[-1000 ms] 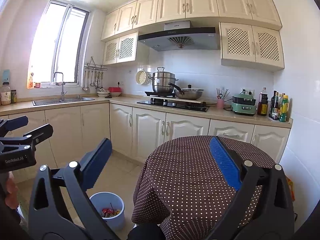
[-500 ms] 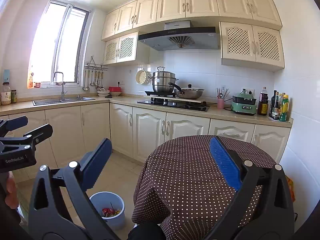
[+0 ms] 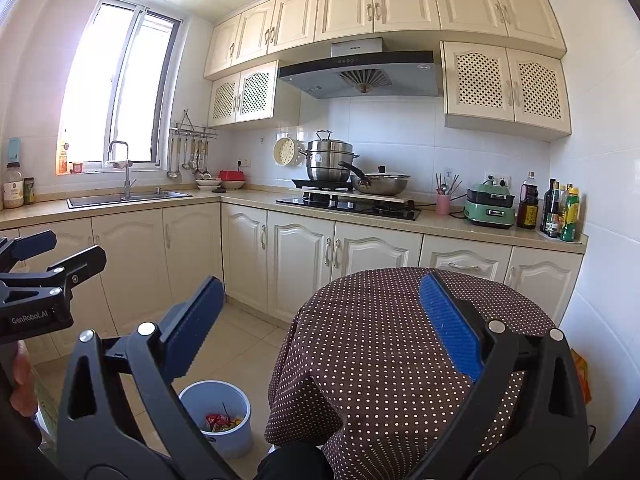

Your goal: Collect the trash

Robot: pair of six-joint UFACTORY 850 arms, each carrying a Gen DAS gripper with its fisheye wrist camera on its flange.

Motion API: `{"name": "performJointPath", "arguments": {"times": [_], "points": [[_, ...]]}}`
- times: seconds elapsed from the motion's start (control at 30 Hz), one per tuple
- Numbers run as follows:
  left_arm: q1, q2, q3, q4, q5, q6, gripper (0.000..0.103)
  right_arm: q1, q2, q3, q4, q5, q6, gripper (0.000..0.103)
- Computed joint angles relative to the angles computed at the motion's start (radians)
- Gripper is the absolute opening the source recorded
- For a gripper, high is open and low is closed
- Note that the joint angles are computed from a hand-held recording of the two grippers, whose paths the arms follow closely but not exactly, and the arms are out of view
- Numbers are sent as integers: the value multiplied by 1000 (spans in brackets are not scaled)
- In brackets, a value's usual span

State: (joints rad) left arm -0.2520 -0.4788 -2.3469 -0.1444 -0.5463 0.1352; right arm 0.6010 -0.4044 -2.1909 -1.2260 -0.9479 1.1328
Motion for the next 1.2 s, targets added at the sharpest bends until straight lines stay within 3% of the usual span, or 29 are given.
{"name": "performJointPath", "arguments": {"times": [1.2], "points": [[4, 26, 52, -8, 20, 7, 97, -9, 9, 26, 12, 20, -1, 96]]}}
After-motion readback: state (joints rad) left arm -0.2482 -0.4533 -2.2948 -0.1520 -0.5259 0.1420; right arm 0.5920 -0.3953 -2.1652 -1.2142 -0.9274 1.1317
